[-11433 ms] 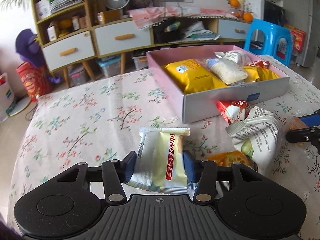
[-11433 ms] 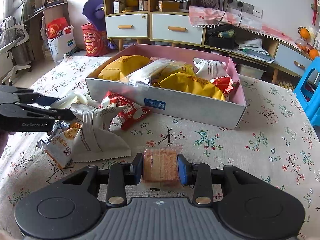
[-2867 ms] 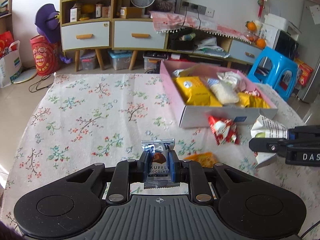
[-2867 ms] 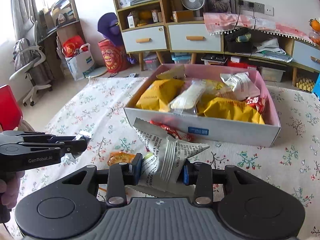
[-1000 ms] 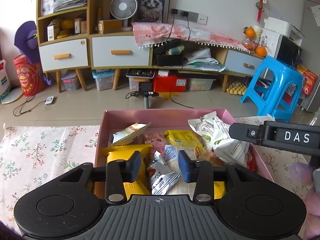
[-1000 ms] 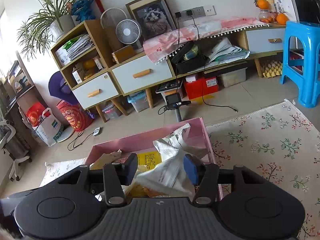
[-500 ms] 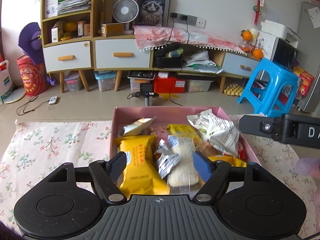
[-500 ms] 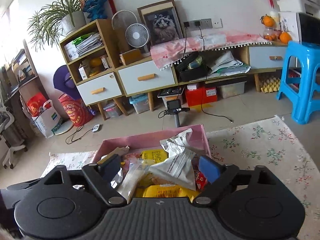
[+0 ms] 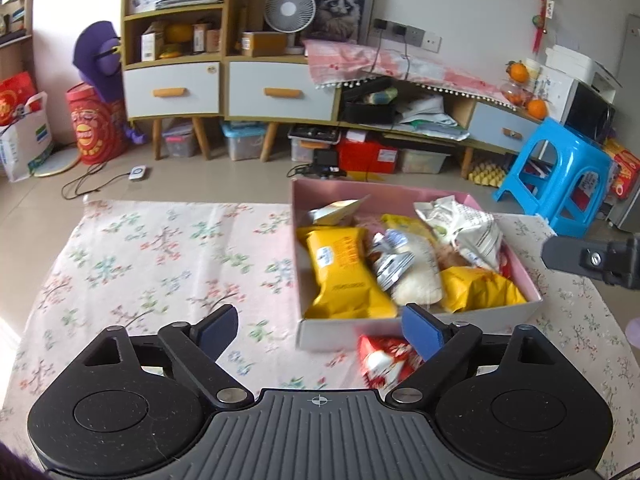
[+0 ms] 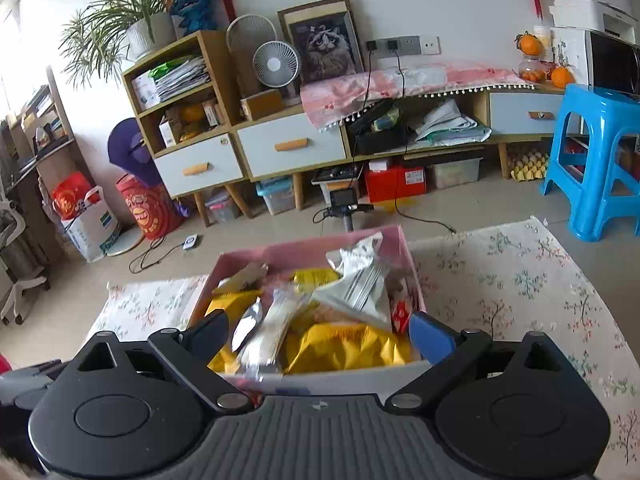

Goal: Organize snacks
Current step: 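Withdraw both tools toward the orange biscuit pack and red bag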

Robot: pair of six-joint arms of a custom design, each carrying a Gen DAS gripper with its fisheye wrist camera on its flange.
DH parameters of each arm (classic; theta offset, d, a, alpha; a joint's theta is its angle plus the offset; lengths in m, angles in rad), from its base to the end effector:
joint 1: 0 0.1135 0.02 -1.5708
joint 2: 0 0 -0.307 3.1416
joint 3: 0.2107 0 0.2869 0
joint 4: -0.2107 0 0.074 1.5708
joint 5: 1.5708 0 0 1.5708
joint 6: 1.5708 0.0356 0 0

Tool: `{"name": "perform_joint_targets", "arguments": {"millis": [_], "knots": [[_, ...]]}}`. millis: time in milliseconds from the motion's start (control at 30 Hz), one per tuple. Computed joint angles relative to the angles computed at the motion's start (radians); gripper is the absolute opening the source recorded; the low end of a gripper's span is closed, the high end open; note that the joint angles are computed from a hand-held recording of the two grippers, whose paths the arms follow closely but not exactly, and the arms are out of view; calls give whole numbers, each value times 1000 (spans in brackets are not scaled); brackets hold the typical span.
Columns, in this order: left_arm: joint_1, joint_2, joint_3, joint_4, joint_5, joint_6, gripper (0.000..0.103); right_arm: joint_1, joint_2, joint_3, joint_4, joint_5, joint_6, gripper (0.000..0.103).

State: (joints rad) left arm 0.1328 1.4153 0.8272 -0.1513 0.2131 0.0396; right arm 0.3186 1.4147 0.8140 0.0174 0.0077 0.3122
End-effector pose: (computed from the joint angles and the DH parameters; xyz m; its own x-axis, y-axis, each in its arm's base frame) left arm 0.3177 0.0348 0.2378 -0.6664 -0.0500 -0.7439 0.0519 0.9922 -0.1131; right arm 0.3126 0.1028 0.2473 -0.5921 0.1281 -0.7956 -0.1316 0.9586 0.2523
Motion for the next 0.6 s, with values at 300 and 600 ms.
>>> {"name": "perform_joint_targets", "arguments": {"millis": [300, 600], "knots": [[76, -65, -89, 9, -18, 65, 98, 53, -56, -79, 0, 69, 2, 92], [177, -64, -184, 65, -17, 113, 99, 88, -58, -166, 59, 116, 14, 94]]}}
